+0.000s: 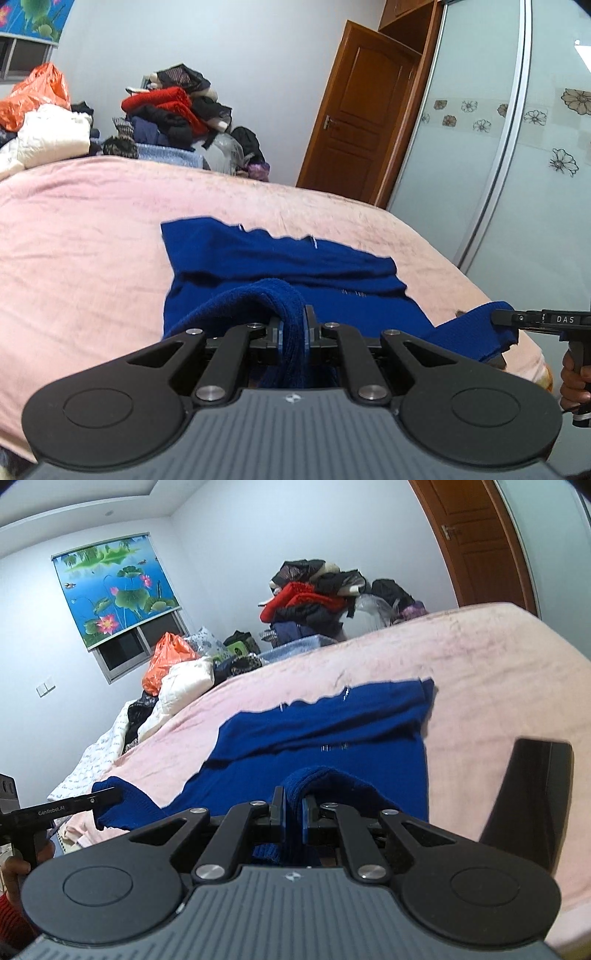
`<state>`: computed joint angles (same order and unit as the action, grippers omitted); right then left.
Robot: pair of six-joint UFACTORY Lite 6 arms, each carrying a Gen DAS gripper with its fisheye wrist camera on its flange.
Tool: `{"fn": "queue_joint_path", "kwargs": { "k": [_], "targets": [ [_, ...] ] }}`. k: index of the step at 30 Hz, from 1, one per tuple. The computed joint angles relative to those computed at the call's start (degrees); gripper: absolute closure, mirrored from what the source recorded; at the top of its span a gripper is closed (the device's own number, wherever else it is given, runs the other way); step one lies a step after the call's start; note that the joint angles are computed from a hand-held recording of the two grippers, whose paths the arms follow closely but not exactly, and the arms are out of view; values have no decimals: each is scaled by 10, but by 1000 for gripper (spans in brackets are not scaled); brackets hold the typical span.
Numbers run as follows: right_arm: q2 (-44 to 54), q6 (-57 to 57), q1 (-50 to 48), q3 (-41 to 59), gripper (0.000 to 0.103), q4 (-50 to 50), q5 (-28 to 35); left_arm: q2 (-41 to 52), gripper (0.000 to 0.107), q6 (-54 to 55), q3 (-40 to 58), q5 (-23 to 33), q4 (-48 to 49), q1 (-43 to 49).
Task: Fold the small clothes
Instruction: 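Lift the held hem with both grippers and fold it toward the collar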
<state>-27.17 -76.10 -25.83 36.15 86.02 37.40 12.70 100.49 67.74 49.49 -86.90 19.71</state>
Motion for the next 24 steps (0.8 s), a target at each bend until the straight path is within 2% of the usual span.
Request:
{"fn": "queue_joint_path", "kwargs": {
  "k": [8,13,19,24],
  "targets": [
    [111,-45,35,91,92,68,-38,61,98,-52,108,-57,-3,-45],
    [172,-68,37,139,91,116,-41,105,98,-87,178,-93,8,-71],
    [260,-89,42,219,91,163,-43,177,98,-172,301,-128,67,-100],
    [339,-93,47,298,91,191,-45,268,98,-290,457,-133,155,-119]
  ]
}}
